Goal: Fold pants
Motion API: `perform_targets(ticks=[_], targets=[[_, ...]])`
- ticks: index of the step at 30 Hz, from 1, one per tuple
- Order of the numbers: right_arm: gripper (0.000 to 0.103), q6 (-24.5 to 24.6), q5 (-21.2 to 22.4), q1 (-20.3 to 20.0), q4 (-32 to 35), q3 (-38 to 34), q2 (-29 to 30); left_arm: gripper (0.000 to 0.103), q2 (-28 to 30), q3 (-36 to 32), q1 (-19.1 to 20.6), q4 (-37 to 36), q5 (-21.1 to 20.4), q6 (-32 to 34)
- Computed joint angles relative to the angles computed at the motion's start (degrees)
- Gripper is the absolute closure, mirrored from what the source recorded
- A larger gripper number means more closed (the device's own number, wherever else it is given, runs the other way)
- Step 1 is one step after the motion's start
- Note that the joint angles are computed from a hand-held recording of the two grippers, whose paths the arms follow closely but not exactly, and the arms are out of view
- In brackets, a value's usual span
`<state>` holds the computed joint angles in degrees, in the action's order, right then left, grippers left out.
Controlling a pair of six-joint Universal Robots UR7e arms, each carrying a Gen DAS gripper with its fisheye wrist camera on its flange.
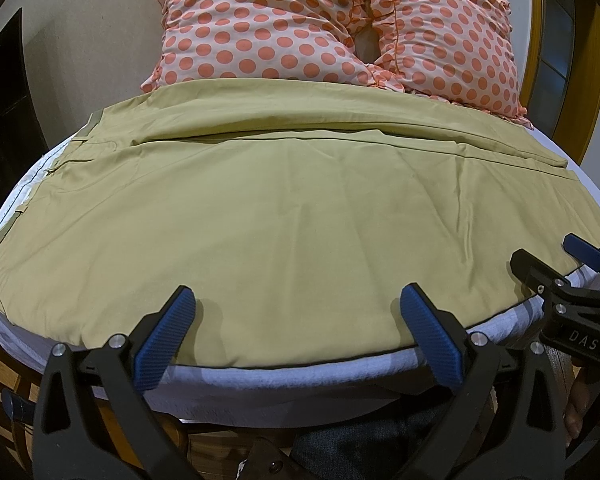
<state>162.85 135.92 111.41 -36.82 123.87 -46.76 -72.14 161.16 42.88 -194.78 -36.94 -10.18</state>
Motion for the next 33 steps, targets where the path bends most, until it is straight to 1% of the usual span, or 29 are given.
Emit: perform_targets(ticks=[8, 10, 11, 12, 13, 17, 18, 19, 20, 21, 22, 23, 25, 26, 27, 28, 29, 30, 31, 32, 33], targets=[[0.001, 0.03, 0.02, 0.01, 0.14, -0.09, 0.12, 0.002, -0.25, -0.07, 0.03, 0.58, -0.05, -0.10], [0.001, 0.07, -0.14, -0.09, 0.60, -0.12, -0.09, 0.002, -0.91, -0.29, 0.15, 1.86, -0.23, -0.22], [0.001, 0.03, -0.34, -0.20, 1.03, -0.20, -0.24, 0.002, -2.22, -0.55, -0.69, 4.71, -0.12, -1.70], [0.001, -0.15, -0.61, -0.35, 1.22, -0.14, -0.46, 0.002, -2.42, -0.70, -0.68, 5.16, -0.21, -1.69], [0.001, -0.49, -1.01, -0.55, 1.24, 0.00, -0.69, 0.002, -1.33, -1.54, 1.02, 3.20, -0.70, 0.66], [0.001, -2.07, -2.60, -1.21, 0.65, 0.70, -1.27, 0.002, -2.49, -1.88, 0.98, 5.46, -1.01, 0.32], [0.001, -2.28, -4.08, -1.99, 3.12, 0.36, -2.12, 0.002, -2.70, -2.17, 1.30, 5.67, -1.30, 0.68], [0.001, -1.78, -4.60, -2.33, 4.59, 0.06, -2.31, 0.002, -4.35, -2.10, 0.92, 8.26, -1.27, -0.40], [0.001, -1.05, -5.58, -3.07, 7.48, -0.55, -3.47, 0.002, -5.16, -2.65, 1.20, 10.01, -1.43, -0.52], [0.001, -0.45, -6.33, -4.18, 9.43, -0.91, -6.36, 0.002, -5.50, -2.80, 1.26, 10.56, -1.35, -0.49], [0.001, -0.33, -5.75, -4.59, 10.29, -1.52, -8.22, 0.002, -5.71, -3.05, 0.97, 9.99, -0.02, 0.58], [0.001, -0.07, -4.29, -5.14, 11.53, -2.94, -10.47, 0.002, -5.28, -3.14, 0.59, 8.20, 1.38, 1.80], [0.001, 1.05, -1.82, -6.70, 14.78, -7.11, -13.04, 0.002, -4.50, -3.24, -0.25, 3.69, 3.10, 4.62], [0.001, 2.68, -0.41, -8.20, 17.71, -10.90, -13.47, 0.002, -4.36, -3.53, -0.41, 1.83, 3.18, 6.09], [0.002, 5.45, 0.77, -9.75, 21.64, -15.19, -13.00, 0.002, -4.06, -4.11, -0.08, 0.13, 2.73, 7.77], [0.009, 8.66, 1.19, -10.99, 25.83, -18.69, -12.27, 0.002, -3.86, -4.56, 0.21, -0.89, 2.28, 8.89], [0.023, 13.68, 0.54, -13.61, 31.83, -24.60, -10.82, 0.002, -3.40, -5.14, 0.82, -2.67, 1.34, 10.69], [0.029, 17.76, 0.49, -15.13, 36.59, -29.04, -9.27, 0.002, -2.94, -5.72, 1.60, -4.28, 0.29, 12.51], [0.036, 22.83, 0.88, -16.74, 41.94, -34.39, -7.03, 0.002, -2.63, -5.84, 1.87, -5.08, -0.11, 13.26], [0.036, 27.85, 0.86, -18.84, 46.78, -40.39, -4.48, 0.002, -2.16, -6.30, 2.40, -5.78, -0.58, 14.26], [0.036, 32.00, 1.78, -19.75, 51.04, -44.76, -2.30, 0.002, -1.72, -6.84, 3.05, -6.42, -1.06, 15.31]])
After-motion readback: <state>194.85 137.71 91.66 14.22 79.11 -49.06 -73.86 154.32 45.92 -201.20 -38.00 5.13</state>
